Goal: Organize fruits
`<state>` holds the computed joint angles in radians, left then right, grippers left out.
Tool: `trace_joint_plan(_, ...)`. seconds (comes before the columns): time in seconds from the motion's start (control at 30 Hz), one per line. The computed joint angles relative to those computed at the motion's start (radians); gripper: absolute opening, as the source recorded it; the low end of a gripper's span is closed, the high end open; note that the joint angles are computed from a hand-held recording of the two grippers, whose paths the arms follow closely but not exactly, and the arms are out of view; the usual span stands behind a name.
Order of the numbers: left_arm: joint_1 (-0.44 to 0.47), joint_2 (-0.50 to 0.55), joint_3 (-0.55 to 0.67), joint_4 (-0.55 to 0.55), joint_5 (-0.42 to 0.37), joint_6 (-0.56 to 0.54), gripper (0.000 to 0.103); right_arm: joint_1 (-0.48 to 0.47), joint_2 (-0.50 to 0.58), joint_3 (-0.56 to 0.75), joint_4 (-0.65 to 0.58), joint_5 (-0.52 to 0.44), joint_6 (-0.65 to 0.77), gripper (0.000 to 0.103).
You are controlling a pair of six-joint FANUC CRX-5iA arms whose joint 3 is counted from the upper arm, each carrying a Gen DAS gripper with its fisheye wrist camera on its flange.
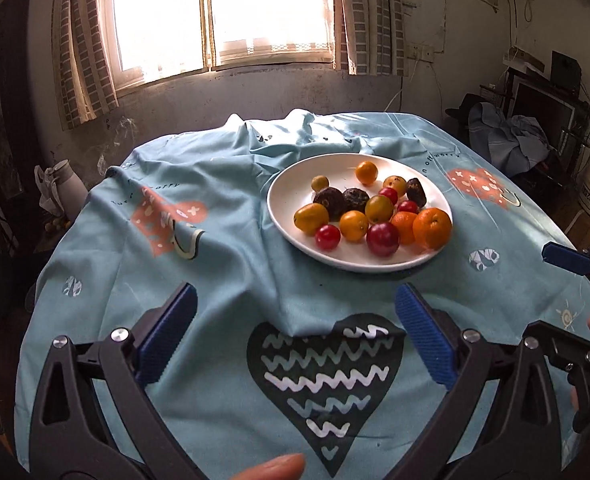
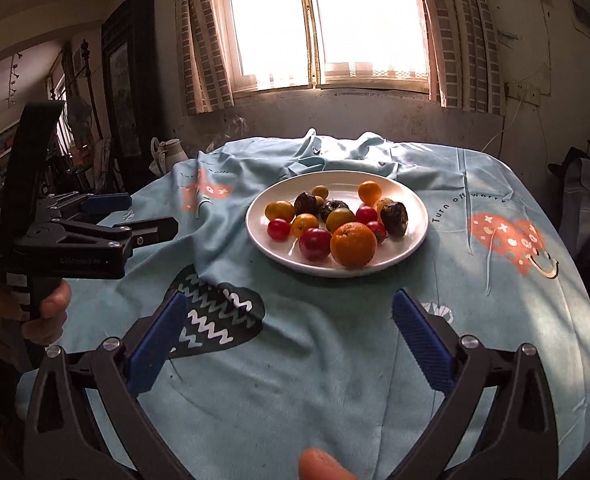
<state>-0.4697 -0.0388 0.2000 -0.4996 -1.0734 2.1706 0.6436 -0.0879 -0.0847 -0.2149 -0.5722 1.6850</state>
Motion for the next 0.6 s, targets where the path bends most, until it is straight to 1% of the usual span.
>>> trace_joint_plan(0.1,-0.044,-0.04,-0.059,-0.039,-0.016,0.045,0.101,0.009,-0.026,-0.065,0.051,0.008,-0.053,0.102)
trace_joint_plan(0.17,-0.078,-0.056,-0.087,-0.078,-0.021,0.072,0.101,0.017,-0.033,-0.105,0.11,0.034,-0.122,0.102)
trace_joint_plan(0.27,-0.123,-0.064,-0.115,-0.144,-0.024,0.125,0.101,0.032,-0.025,-0.131,0.206,0.044,-0.226,0.102)
trace_joint_plan(0.37,-0.113,-0.059,-0.121,-0.12,-0.028,0.114,0.101,0.045,-0.026,-0.153,0.256,0.061,-0.264,0.102)
trace_joint_plan(0.47,-0.141,-0.061,-0.118,-0.181,-0.047,0.16,0.101,0.059,-0.022,-0.162,0.3,0.054,-0.284,0.102)
trace_joint_plan(0.53,-0.128,-0.065,-0.122,-0.164,-0.034,0.152,0.101,0.067,-0.027,-0.173,0.316,0.062,-0.286,0.102)
trace_joint_plan(0.6,-0.124,-0.061,-0.12,-0.158,-0.037,0.149,0.101,0.071,-0.033,-0.184,0.33,0.075,-0.291,0.102)
